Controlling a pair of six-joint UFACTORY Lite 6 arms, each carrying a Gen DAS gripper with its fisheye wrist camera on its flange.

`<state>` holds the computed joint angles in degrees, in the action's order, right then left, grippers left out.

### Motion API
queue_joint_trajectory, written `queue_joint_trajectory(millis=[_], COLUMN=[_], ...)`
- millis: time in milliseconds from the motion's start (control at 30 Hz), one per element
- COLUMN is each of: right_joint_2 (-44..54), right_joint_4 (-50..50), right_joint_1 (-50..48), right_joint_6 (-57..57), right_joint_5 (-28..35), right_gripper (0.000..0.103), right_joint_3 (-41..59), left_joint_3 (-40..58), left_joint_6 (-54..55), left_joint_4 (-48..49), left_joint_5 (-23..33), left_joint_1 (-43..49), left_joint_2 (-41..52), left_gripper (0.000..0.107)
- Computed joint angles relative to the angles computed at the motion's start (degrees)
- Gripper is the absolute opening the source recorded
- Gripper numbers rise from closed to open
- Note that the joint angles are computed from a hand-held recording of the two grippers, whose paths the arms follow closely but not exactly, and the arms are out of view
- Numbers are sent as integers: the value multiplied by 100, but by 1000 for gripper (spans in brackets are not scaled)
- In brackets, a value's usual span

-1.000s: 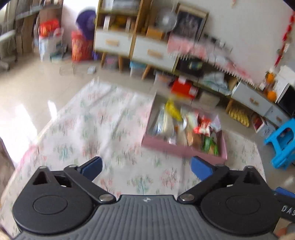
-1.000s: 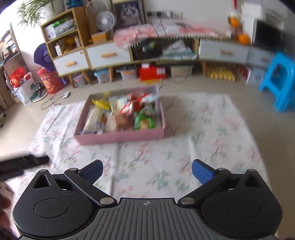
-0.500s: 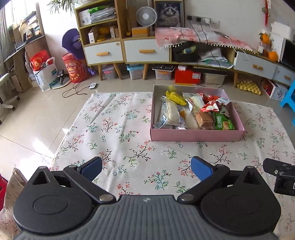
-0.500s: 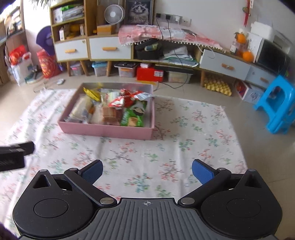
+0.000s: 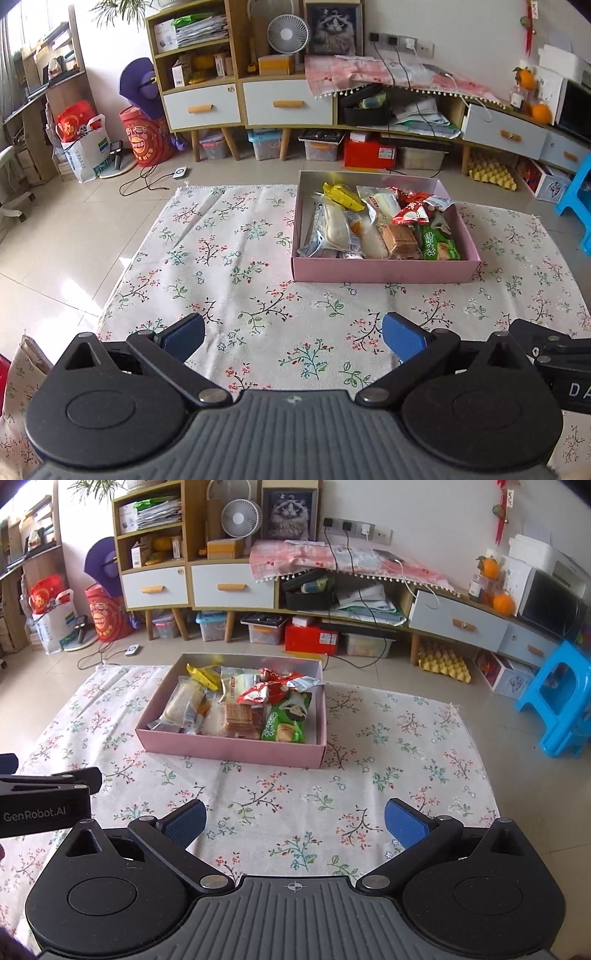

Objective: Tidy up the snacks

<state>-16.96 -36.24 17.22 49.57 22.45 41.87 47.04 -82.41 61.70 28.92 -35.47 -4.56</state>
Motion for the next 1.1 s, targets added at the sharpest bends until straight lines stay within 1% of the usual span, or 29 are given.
queue_joint_trajectory(millis=[167, 233, 433, 567, 700, 1100], right_joint_2=[-51, -67, -96, -102, -117, -133], right_joint_4=[-50, -114, -119, -143, -134, -223], right_joint_1=[104, 159, 172, 160, 155, 164], right_joint_6=[72, 149, 188, 200, 198, 331], right_joint_5=[28, 47, 48, 48, 42, 50], right_gripper=[103, 103, 103, 103, 103, 103], right_joint_3=[-5, -8, -18, -29, -40, -48], left_joint_3=[11, 1, 3, 3, 34, 79], left_joint_6=[-264, -283, -68, -106, 113, 284], left_joint_4=[181, 237, 54, 61, -155, -389], left_joint_5=[172, 163, -2, 13, -78, 54], left_joint_1=[-70, -90, -18, -23, 19, -100], left_joint_2=[-15, -28, -35, -41, -32, 15], left_gripper=[103, 103, 103, 103, 103, 103])
